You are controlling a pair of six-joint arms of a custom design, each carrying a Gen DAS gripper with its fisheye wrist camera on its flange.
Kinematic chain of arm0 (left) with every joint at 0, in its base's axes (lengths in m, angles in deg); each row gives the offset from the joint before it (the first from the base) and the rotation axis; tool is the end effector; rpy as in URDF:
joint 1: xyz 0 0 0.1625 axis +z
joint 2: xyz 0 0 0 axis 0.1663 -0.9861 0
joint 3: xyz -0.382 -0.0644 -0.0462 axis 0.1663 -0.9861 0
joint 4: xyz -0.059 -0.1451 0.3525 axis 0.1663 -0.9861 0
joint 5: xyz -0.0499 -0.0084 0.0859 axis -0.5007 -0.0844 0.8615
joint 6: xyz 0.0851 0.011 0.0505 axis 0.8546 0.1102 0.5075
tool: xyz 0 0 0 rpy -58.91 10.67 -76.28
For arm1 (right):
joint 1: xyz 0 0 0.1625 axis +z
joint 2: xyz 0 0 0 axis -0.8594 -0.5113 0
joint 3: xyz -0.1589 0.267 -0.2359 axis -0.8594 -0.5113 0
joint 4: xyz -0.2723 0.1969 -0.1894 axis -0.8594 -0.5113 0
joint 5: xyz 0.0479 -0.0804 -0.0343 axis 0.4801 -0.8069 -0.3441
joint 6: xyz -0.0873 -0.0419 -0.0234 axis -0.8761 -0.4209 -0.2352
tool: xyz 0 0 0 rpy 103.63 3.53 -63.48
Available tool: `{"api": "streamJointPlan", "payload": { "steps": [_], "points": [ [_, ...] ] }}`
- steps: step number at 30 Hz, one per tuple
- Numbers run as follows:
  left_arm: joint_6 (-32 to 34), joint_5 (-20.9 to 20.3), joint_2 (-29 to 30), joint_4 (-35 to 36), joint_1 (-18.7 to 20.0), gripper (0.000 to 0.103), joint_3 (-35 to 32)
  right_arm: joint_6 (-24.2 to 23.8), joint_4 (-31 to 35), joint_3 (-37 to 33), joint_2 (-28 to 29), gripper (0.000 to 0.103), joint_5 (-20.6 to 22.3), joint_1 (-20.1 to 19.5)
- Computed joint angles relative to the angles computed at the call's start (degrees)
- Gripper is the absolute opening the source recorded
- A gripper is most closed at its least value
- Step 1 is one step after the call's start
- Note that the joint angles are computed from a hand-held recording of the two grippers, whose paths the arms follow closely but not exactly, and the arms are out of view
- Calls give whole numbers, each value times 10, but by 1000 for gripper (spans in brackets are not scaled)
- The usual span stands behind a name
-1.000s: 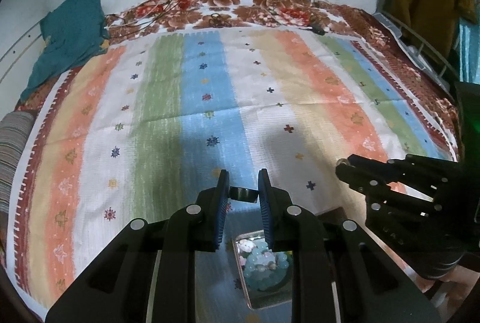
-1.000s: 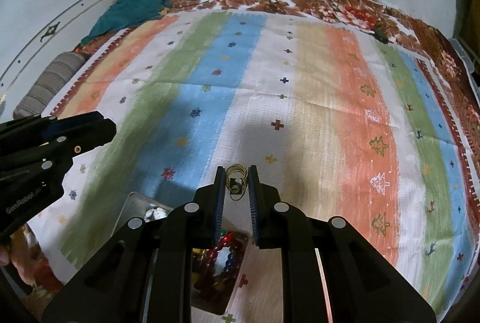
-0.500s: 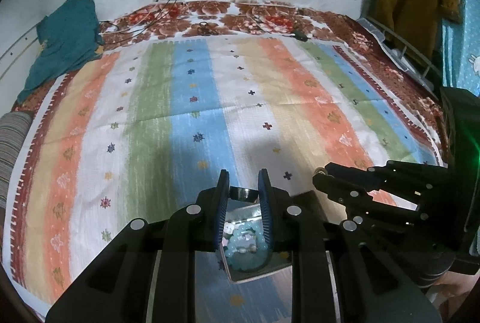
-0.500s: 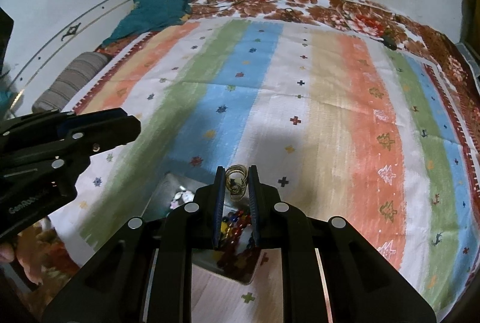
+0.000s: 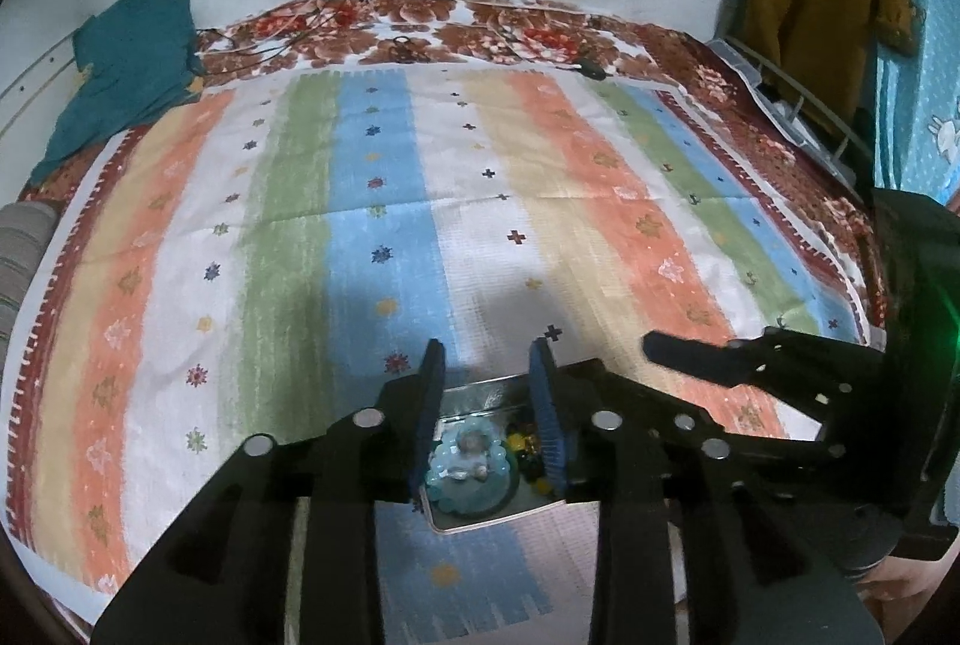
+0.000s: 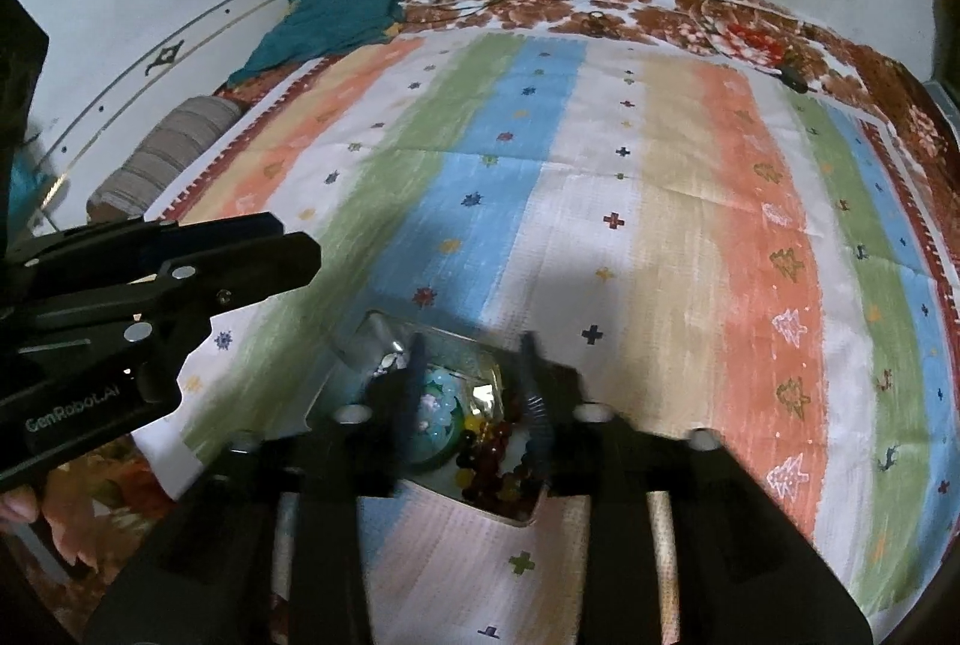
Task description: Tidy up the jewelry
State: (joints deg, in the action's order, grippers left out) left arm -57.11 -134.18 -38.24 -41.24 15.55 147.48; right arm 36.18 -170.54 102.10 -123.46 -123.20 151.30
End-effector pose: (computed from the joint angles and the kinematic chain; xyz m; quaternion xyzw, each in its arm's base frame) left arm -0.5719 -0.4916 0.0865 0.1804 0.9076 -0.2675 0.2686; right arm 0.1198 -0.5123 0.4606 0.2725 -0.9095 0.2133 0.2301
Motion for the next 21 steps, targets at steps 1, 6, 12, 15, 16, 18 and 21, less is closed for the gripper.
{"api": "streamJointPlan", "payload": {
  "steps": [1,6,12,15,16,18,21],
  "points": [
    [-3,1,-1,1,0,31,1,1,1,1,-2,39,0,-1],
    [-17,7,-14,1,-4,40,18,-5,-7,10,-15,43,-2,-2],
    [-20,6,-34,-9,-16,55,50,-15,-6,24,-41,52,11,-8],
    [-22,11,-44,-16,-26,64,68,-22,-10,33,-55,57,17,-11],
    [-21,12,-48,-17,-29,66,74,-26,-13,38,-61,58,19,-12],
    [-23,15,-56,-23,-35,73,88,-32,-17,44,-68,62,22,-13],
    [-26,11,-66,-26,-40,80,104,-43,-24,54,-81,67,17,-13]
  ]
}}
